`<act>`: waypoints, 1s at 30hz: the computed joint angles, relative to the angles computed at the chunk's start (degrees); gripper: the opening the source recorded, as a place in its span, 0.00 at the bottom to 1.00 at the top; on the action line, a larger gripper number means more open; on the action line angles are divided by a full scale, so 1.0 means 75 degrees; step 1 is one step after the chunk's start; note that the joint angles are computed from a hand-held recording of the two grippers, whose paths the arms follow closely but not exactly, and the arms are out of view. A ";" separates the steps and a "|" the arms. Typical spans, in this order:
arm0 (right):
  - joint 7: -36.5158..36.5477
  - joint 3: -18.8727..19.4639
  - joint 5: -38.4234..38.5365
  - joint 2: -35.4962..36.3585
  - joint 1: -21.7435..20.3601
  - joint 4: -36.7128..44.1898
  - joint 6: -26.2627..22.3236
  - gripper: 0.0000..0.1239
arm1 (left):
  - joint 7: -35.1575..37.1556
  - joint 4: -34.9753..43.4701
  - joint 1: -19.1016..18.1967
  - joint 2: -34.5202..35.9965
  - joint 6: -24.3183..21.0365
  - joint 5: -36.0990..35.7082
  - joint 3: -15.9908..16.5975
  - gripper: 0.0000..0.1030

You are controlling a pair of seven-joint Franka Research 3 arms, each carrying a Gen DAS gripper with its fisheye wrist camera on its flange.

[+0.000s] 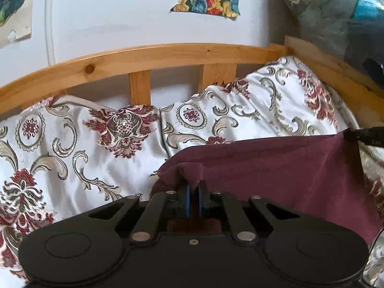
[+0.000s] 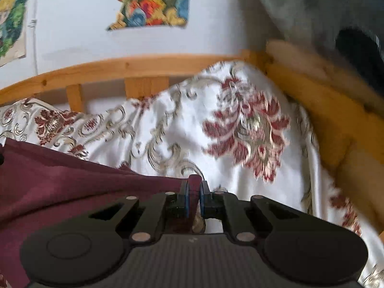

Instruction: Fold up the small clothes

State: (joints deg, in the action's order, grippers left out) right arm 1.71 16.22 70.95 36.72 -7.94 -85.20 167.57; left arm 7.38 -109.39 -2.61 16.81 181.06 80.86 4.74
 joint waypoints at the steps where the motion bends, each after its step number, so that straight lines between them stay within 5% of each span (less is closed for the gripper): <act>1: 0.0272 -0.0142 -0.0192 0.0073 0.0116 0.0061 0.0020 0.08 | 0.0004 0.0005 -0.0092 -0.0025 -0.0319 0.0065 0.0010 0.05; 6: 0.0981 -0.0048 -0.0560 0.0271 0.0062 0.0236 0.0196 0.08 | -0.0392 0.0079 0.0127 0.0021 -0.0536 -0.0200 -0.0077 0.05; 12: 0.1313 -0.0114 -0.1425 0.0515 0.0296 0.0435 0.0203 0.09 | 0.1514 0.0309 0.0215 0.0505 -0.1320 -0.2301 -0.0393 0.05; 17: 0.1889 -0.0101 -0.2234 0.0913 0.0405 0.0750 0.0345 0.15 | 0.2015 0.0547 -0.0065 0.0826 -0.1903 -0.3224 -0.0267 0.07; 20: 0.1965 0.0189 -0.2374 0.0892 0.0171 0.0620 0.0502 0.31 | 0.2551 0.0522 -0.0014 0.0847 -0.2092 -0.4113 -0.0405 0.25; 24: 0.1128 0.1080 -0.1844 0.0628 -0.0616 0.0113 0.0755 0.56 | 0.1510 0.0029 -0.0435 0.0494 -0.1594 -0.3636 0.0193 0.69; 28: -0.1087 0.2506 -0.0119 0.0264 -0.1853 -0.0681 0.1143 0.77 | -0.0971 -0.0621 -0.0964 -0.0119 -0.1227 -0.1640 0.0929 0.87; 30: -0.2720 0.3313 0.1214 0.0108 -0.2567 -0.1093 0.1290 0.81 | -0.2563 -0.1021 -0.1252 -0.0556 -0.1576 -0.0158 0.1132 0.94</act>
